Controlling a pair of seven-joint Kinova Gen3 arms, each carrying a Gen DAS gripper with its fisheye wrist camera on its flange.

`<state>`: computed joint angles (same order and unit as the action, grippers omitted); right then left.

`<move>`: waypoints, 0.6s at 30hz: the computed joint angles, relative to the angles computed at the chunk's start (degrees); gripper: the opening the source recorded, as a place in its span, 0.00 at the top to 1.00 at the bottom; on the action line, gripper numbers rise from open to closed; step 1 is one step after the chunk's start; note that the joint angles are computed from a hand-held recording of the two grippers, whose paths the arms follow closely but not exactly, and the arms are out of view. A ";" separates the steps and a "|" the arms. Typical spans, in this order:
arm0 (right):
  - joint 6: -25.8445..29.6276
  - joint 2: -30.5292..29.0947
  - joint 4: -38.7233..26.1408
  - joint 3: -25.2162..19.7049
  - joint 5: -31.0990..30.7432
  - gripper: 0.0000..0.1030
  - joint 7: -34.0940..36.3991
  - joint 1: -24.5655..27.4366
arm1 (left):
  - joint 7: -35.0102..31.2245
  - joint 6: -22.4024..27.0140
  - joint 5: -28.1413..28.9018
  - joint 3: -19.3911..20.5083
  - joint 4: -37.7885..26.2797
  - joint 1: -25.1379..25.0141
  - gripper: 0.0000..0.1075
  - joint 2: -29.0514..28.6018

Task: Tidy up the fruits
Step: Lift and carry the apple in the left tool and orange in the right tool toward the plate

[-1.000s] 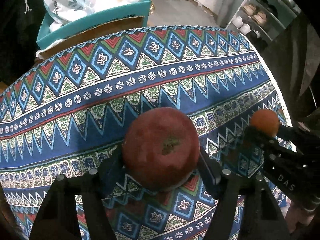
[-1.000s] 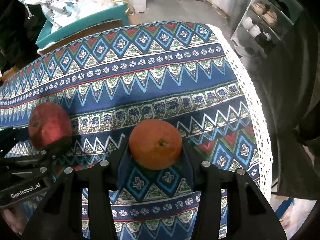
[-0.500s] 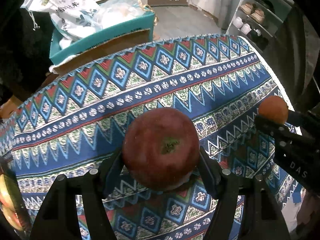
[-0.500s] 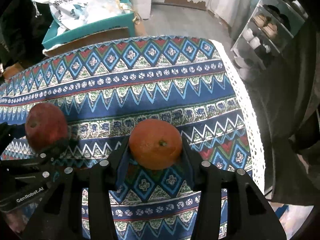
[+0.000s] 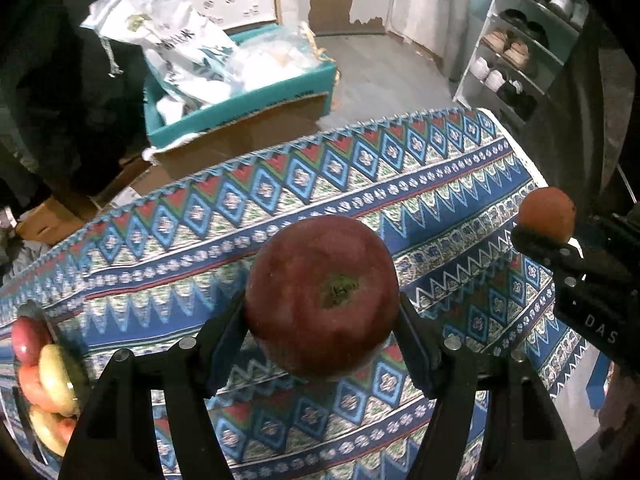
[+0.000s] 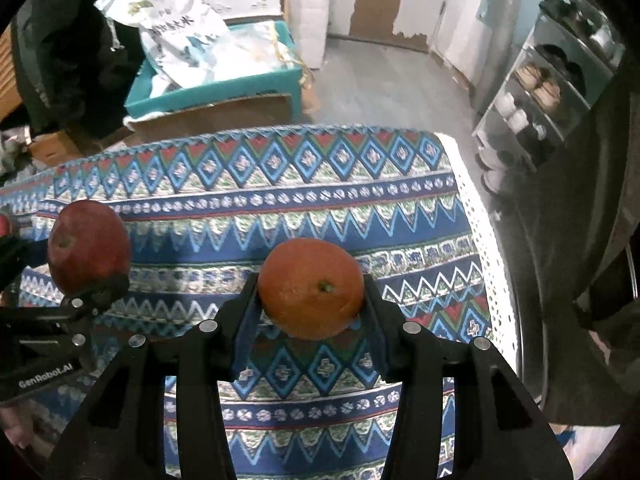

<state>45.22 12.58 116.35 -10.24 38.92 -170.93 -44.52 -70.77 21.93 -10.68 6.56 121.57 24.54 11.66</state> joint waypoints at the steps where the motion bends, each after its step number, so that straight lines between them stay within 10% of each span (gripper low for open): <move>1: 0.21 -0.22 -0.17 -0.16 0.19 0.55 -0.17 -0.33 | -0.82 0.22 0.46 0.17 0.29 -0.75 0.33 -0.76; 18: 4.41 -1.44 -6.87 -3.03 2.11 0.55 1.38 -4.54 | -19.35 5.71 12.72 -1.00 4.83 -13.10 0.33 -14.19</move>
